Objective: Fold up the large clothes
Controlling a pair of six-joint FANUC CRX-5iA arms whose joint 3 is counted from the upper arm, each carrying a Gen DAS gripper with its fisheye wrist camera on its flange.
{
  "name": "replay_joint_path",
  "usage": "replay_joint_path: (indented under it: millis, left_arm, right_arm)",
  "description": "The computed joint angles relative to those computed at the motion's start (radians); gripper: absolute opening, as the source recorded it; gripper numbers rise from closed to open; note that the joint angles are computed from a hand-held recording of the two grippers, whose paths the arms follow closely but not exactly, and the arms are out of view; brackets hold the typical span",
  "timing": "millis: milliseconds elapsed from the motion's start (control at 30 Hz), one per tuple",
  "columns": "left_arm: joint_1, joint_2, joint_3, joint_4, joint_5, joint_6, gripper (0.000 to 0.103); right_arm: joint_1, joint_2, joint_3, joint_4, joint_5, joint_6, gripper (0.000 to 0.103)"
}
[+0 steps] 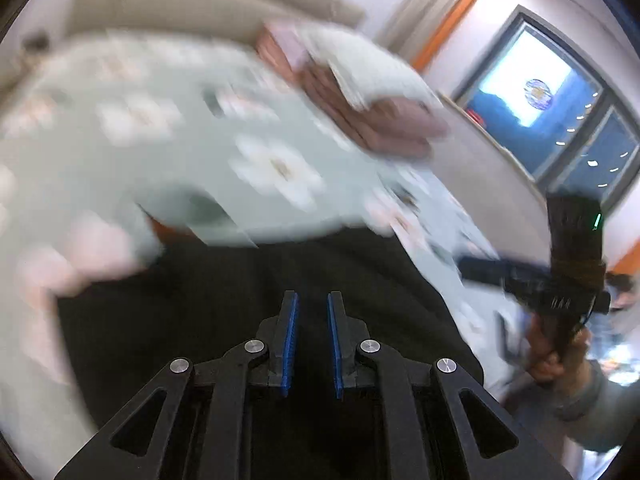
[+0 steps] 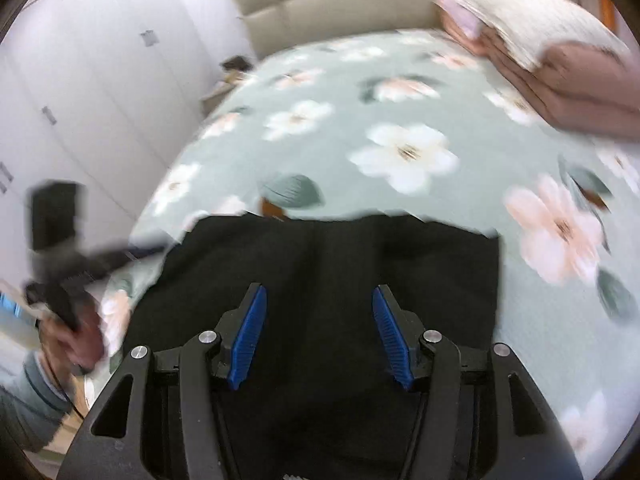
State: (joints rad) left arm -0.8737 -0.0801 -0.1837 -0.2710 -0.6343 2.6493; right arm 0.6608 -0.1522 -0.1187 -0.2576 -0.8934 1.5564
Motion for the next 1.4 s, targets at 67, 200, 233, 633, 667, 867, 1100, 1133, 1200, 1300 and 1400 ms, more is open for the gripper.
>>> replay_joint_path:
  millis: [67,200,233,633,667,867,1100,1133,1200,1300,1400]
  left_arm:
    - [0.01,0.054,-0.039,0.119,-0.003,-0.067,0.015]
    - [-0.039,0.052,-0.174,0.156,0.122,0.09,0.014]
    - [-0.048,0.03,-0.19,0.123,0.141,0.145,0.014]
    - [-0.204,-0.021,-0.029,-0.083,-0.225,0.208,0.015]
    - [-0.23,-0.038,-0.024,-0.126,-0.242,0.256,0.015]
    - [-0.274,-0.169,-0.12,-0.274,-0.111,0.501,0.036]
    - [-0.304,-0.007,-0.135,-0.199,-0.021,0.474,0.042]
    - [-0.347,0.007,-0.109,-0.274,-0.058,0.553,0.042]
    - [-0.396,0.035,-0.067,-0.352,-0.122,0.62,0.042]
    - [-0.465,0.07,-0.017,-0.447,-0.209,0.711,0.042]
    - [-0.533,0.105,0.04,-0.517,-0.297,0.756,0.042]
  right_arm:
    - [0.071,0.01,-0.034,0.093,0.038,-0.044,0.06]
    - [0.21,-0.017,-0.173,0.195,0.045,-0.136,0.06]
    - [0.232,-0.002,-0.193,0.217,0.022,-0.141,0.06]
    - [0.264,-0.137,-0.312,0.252,0.047,-0.261,0.061]
    - [0.265,-0.162,-0.308,0.232,0.066,-0.247,0.061]
    - [0.329,-0.17,-0.336,0.225,0.093,-0.233,0.061]
    - [0.457,-0.13,-0.526,0.439,0.186,-0.372,0.06]
    - [0.474,-0.14,-0.55,0.486,0.203,-0.408,0.06]
    - [0.49,-0.156,-0.588,0.545,0.231,-0.466,0.06]
    - [0.502,-0.19,-0.622,0.581,0.247,-0.518,0.06]
    - [0.552,-0.287,-0.69,0.655,0.226,-0.627,0.06]
